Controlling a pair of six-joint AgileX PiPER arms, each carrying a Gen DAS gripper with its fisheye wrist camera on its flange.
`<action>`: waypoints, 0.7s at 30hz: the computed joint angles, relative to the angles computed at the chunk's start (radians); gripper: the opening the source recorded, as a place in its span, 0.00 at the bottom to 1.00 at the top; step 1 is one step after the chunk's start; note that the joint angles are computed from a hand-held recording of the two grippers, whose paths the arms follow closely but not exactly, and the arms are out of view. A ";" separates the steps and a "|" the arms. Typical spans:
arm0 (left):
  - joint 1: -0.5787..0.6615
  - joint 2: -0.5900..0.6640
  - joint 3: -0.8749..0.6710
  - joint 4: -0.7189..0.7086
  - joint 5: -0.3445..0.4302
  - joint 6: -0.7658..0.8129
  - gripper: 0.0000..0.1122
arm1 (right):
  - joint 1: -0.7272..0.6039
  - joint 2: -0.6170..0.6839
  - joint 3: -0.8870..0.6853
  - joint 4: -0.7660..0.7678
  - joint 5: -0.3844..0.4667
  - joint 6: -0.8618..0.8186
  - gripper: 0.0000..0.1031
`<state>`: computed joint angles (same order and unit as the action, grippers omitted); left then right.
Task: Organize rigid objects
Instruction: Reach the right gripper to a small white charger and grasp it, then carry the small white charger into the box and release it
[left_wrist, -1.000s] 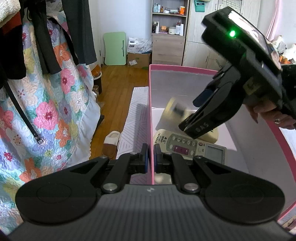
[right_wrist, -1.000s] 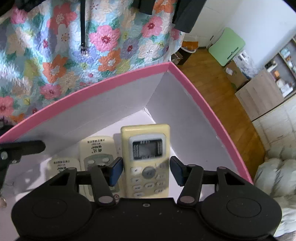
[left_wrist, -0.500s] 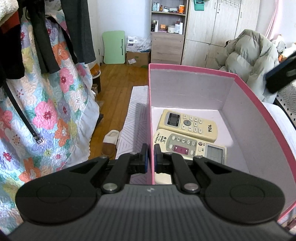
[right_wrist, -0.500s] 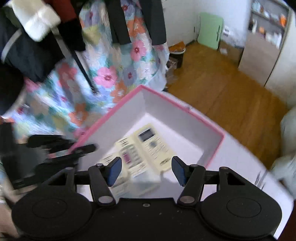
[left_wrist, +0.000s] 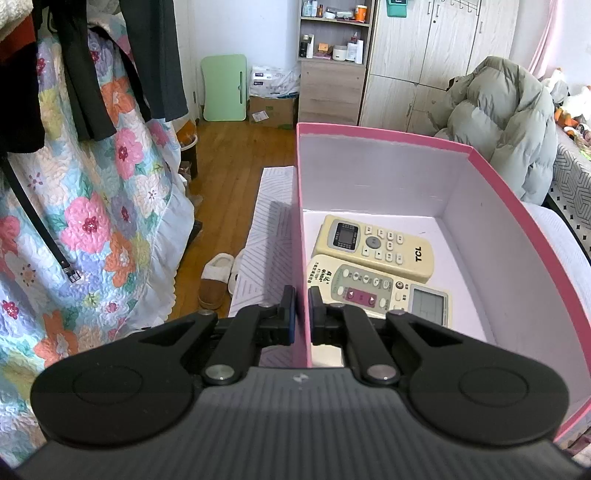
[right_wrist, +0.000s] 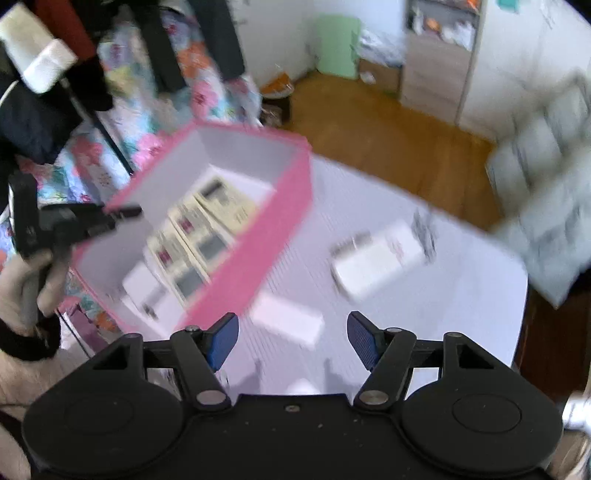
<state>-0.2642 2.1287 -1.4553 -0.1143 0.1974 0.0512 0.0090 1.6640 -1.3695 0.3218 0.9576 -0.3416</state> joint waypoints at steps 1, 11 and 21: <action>0.001 0.001 -0.001 0.002 0.001 0.001 0.05 | -0.020 -0.021 0.054 0.035 -0.021 -0.037 0.68; 0.001 0.008 -0.013 0.013 0.011 -0.009 0.05 | 0.027 -0.058 0.373 -0.026 -0.278 -0.198 0.68; -0.002 0.006 -0.012 0.038 0.010 -0.028 0.05 | 0.030 0.123 0.229 -0.014 -0.254 -0.408 0.40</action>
<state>-0.2665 2.1343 -1.4670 -0.0763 0.2075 0.0233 0.0393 1.7870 -1.1404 0.3079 0.7031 -0.7493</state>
